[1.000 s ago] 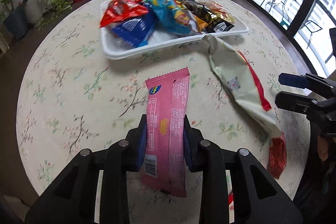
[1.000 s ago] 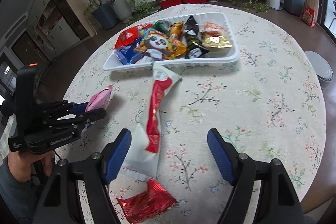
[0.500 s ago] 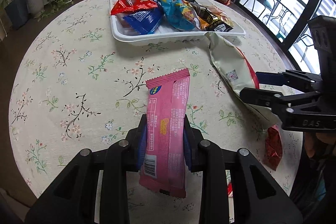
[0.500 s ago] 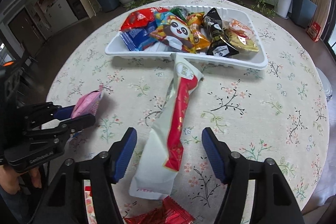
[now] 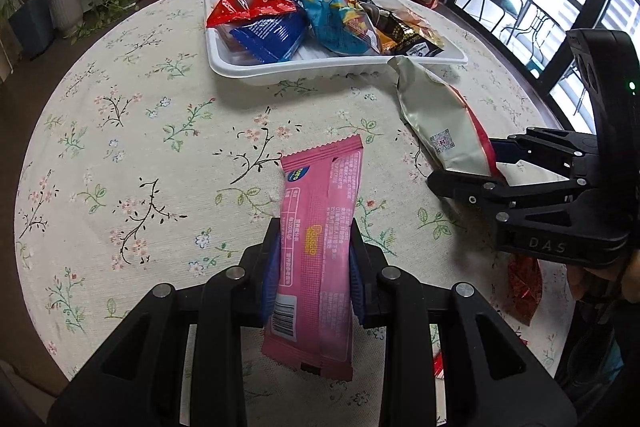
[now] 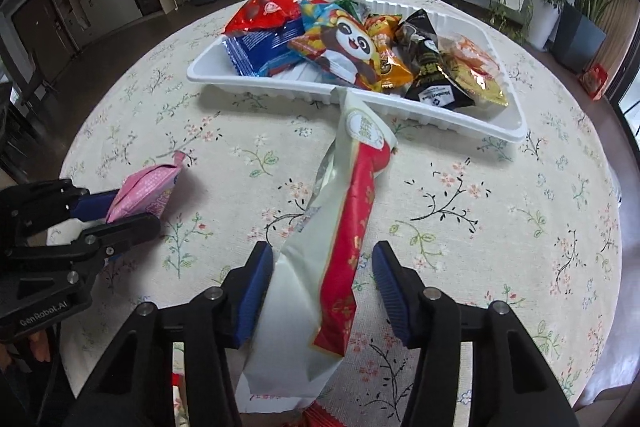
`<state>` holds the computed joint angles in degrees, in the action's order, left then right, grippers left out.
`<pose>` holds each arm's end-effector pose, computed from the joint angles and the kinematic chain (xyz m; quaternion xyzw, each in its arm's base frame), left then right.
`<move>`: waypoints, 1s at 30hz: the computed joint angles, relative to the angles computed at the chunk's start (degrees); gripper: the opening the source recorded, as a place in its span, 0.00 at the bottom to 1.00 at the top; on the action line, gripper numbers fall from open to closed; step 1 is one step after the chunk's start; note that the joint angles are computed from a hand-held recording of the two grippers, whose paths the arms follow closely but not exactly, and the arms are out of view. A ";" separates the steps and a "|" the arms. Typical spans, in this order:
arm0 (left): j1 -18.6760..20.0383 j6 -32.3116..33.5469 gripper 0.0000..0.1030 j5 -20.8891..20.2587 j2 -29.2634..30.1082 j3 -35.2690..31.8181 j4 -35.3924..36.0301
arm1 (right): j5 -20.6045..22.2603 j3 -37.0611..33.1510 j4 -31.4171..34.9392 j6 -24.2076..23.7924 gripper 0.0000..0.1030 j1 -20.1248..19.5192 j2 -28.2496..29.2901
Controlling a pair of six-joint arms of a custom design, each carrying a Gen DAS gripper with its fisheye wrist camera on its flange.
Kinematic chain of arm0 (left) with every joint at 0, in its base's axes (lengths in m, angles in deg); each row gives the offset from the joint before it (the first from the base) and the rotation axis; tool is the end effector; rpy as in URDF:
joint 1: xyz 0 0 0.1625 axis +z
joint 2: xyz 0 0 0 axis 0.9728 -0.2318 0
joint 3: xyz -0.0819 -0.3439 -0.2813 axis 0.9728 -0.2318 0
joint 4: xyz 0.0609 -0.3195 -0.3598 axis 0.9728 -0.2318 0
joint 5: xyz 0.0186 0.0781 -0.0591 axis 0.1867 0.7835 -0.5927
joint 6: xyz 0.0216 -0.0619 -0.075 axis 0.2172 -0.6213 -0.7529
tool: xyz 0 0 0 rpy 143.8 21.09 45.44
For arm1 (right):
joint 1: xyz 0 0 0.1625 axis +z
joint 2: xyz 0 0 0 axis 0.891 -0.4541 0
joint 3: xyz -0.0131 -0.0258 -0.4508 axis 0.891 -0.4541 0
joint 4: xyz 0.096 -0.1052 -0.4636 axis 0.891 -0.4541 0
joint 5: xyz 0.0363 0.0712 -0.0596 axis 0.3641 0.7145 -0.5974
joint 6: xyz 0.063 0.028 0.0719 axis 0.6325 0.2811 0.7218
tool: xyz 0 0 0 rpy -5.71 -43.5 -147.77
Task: Organize snacks
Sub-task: 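Grasp the long white-red packet with the right tool while the left tool holds the pink bar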
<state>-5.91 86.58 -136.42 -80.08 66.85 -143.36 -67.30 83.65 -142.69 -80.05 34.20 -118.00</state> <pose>-0.1112 -0.8372 0.1127 0.3679 0.9022 -0.0959 0.2037 0.1685 -0.7969 0.0385 0.0668 -0.8985 0.2495 0.3551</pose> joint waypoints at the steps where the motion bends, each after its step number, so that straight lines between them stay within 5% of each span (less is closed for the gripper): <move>1: -0.03 0.13 0.26 0.18 0.08 0.00 -0.07 | -0.30 -0.02 -0.33 -0.60 0.51 0.06 0.13; 5: -0.19 0.77 0.26 0.73 0.35 0.06 -0.13 | -0.60 0.11 -0.62 -1.85 0.38 0.09 0.04; 15: -0.14 1.07 0.26 0.72 0.37 0.18 -0.79 | 2.19 1.97 -2.33 -1.06 0.33 -0.10 -1.51; 30: -0.20 -1.06 0.26 -4.21 -1.51 0.32 -0.83 | 13.05 8.70 -6.68 4.70 0.32 -1.25 -8.24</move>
